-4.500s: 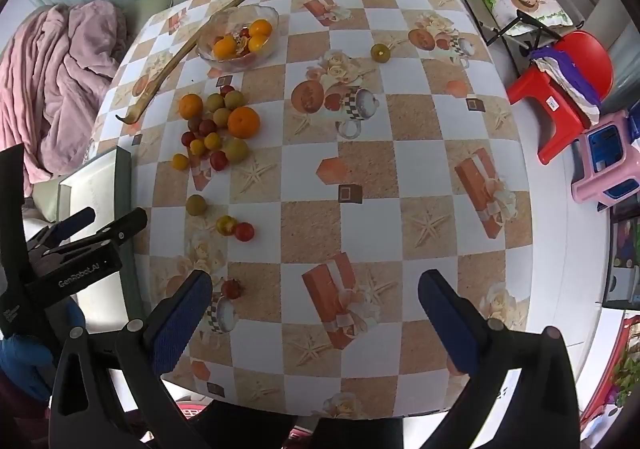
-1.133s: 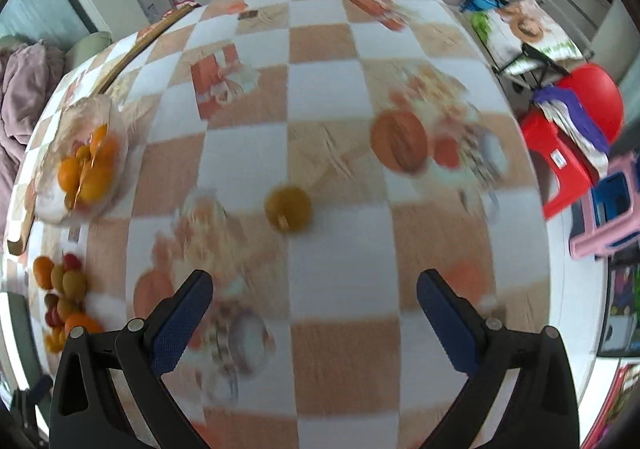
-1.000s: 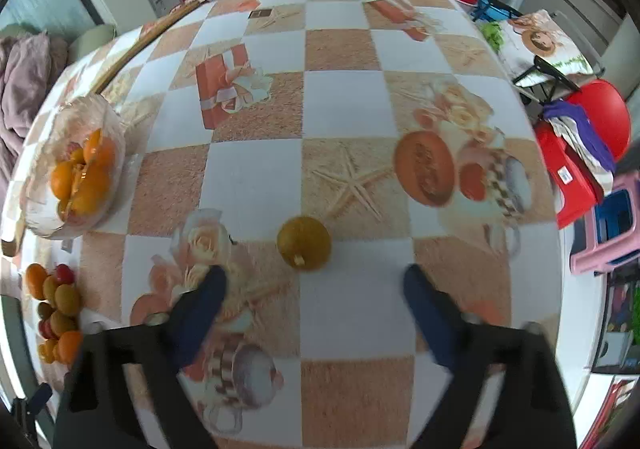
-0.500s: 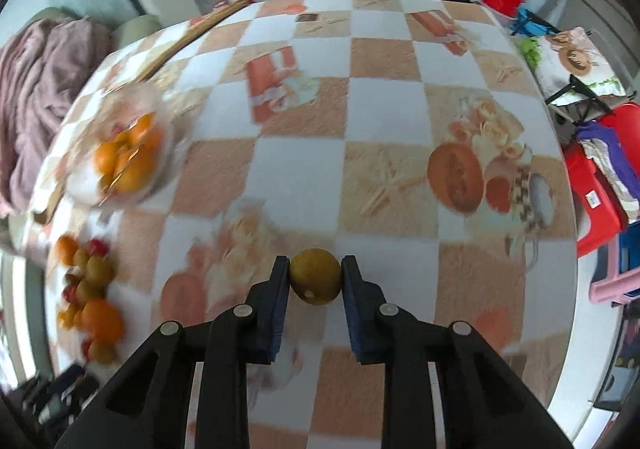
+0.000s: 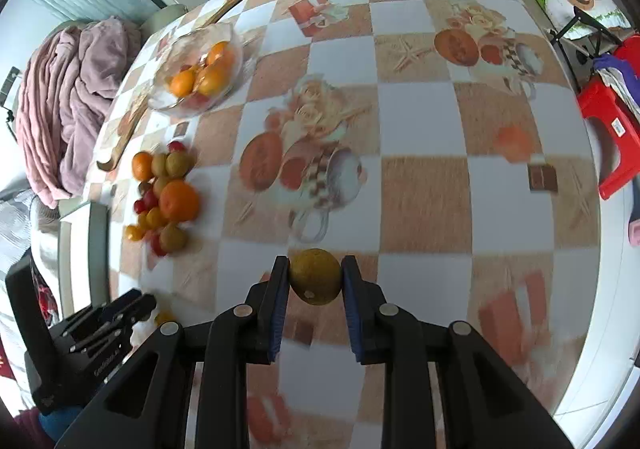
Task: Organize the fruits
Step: 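Carry both held yellow plums over the white tray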
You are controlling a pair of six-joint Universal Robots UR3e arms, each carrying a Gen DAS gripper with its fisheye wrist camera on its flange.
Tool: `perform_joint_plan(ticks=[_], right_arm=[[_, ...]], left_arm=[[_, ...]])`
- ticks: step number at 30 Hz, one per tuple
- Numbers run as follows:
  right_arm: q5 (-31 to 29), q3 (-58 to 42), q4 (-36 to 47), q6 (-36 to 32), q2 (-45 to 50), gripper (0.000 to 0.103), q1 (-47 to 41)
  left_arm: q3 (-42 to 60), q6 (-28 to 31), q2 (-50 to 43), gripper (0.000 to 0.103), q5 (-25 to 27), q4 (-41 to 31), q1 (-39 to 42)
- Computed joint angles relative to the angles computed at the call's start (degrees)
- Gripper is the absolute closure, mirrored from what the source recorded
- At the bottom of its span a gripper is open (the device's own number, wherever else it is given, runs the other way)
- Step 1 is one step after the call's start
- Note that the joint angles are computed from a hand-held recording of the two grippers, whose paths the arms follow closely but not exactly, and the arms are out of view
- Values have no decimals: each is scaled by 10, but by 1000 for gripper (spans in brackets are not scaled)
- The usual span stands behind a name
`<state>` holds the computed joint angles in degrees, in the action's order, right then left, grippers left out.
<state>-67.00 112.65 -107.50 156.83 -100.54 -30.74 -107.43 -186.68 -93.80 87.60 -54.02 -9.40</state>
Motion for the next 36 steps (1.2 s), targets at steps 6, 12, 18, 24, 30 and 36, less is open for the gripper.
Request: perform_joint_plan(ticks=[6, 12, 18, 24, 30, 36], right_arm=[[8, -11, 104, -20, -72, 74, -5], [17, -22, 151, 16, -119, 74, 49], [17, -39, 88, 158, -101, 74, 192], [-14, -110, -40, 357, 32, 74, 386], [-13, -284, -121, 475, 259, 74, 517], [3, -529, -95, 515, 487, 75, 569]], left_arm=[[14, 13, 69, 77, -17, -69, 26], [2, 85, 172, 77, -30, -151, 108], [-31, 238, 270, 77, -65, -226, 267], [-37, 414, 270, 77, -95, -260, 440], [-42, 498, 196, 77, -92, -199, 514], [-43, 529, 119, 77, -77, -132, 526]])
